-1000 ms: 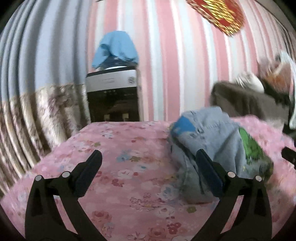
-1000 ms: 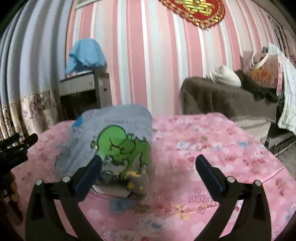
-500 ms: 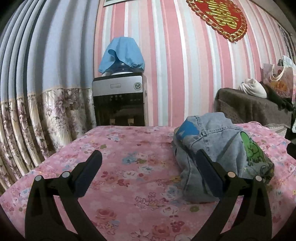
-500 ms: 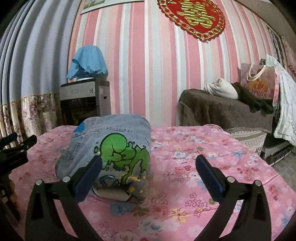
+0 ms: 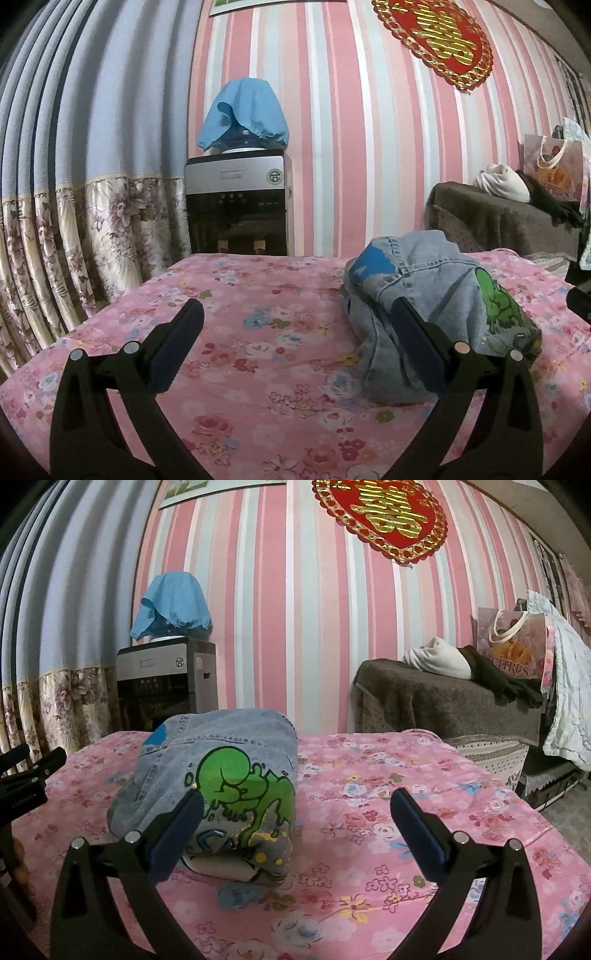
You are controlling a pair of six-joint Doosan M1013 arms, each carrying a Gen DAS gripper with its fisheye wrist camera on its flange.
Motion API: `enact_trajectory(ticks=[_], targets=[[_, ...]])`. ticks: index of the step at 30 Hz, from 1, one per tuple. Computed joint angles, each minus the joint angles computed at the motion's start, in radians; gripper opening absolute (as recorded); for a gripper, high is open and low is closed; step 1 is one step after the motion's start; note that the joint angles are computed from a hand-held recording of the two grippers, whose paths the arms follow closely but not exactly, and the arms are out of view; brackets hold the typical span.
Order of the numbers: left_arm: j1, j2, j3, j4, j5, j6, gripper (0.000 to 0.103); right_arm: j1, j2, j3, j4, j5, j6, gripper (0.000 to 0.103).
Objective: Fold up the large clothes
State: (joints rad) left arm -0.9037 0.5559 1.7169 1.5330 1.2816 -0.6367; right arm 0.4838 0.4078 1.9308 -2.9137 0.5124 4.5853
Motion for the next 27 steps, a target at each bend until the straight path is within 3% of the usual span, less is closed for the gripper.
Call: enact_trajectory(ticks=[27], targets=[[0.004, -0.026, 0.049, 0.078, -0.077, -0.082, 0.100, -0.001, -0.001, 0.001, 0.003, -0.001, -0.010, 0.101]])
